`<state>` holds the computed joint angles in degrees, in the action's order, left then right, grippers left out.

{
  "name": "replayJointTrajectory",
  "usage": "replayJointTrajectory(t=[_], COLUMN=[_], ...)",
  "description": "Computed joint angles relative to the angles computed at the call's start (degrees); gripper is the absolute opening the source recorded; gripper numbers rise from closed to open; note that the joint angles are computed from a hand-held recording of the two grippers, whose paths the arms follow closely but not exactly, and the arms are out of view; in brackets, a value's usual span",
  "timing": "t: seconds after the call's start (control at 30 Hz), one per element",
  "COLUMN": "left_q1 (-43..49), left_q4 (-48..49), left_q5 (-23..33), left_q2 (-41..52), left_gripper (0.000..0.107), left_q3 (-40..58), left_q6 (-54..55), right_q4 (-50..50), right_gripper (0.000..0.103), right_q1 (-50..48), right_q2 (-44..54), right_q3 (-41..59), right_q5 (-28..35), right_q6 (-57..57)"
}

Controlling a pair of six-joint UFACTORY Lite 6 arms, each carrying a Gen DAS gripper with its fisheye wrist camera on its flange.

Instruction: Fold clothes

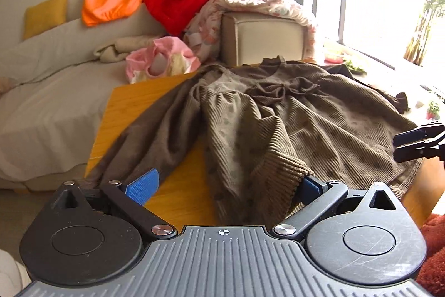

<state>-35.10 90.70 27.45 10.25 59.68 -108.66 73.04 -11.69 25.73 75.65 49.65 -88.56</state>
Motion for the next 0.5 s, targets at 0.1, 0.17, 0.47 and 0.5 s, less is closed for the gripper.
replayJointTrajectory(t=[0.1,0.17,0.47,0.5], left_q1=[-0.5,-0.4,-0.2,0.1], left_q4=[-1.3,-1.9,-2.1,-2.5], left_q5=[-0.2,-0.5,-0.3,-0.8], left_q2=[2.3,3.1,3.5,3.7], left_gripper=[0.103,0.103,0.088,0.084], left_q3=[1.8,2.3,2.5,2.6], left_q6=[1.7,2.1,2.4,2.7], right_q4=[2.1,1.2,-4.4,-4.6], right_gripper=[0.103,0.103,0.103,0.103], right_q1=[0.7,2.1,9.7,9.9], right_q2=[0.0,-1.0,-5.2,-5.2], right_q3=[-0.7,-1.1,-3.9,-4.0], right_q5=[-0.3,-2.9,-16.8,-17.1], right_q6=[1.1,4.3,7.3,7.2])
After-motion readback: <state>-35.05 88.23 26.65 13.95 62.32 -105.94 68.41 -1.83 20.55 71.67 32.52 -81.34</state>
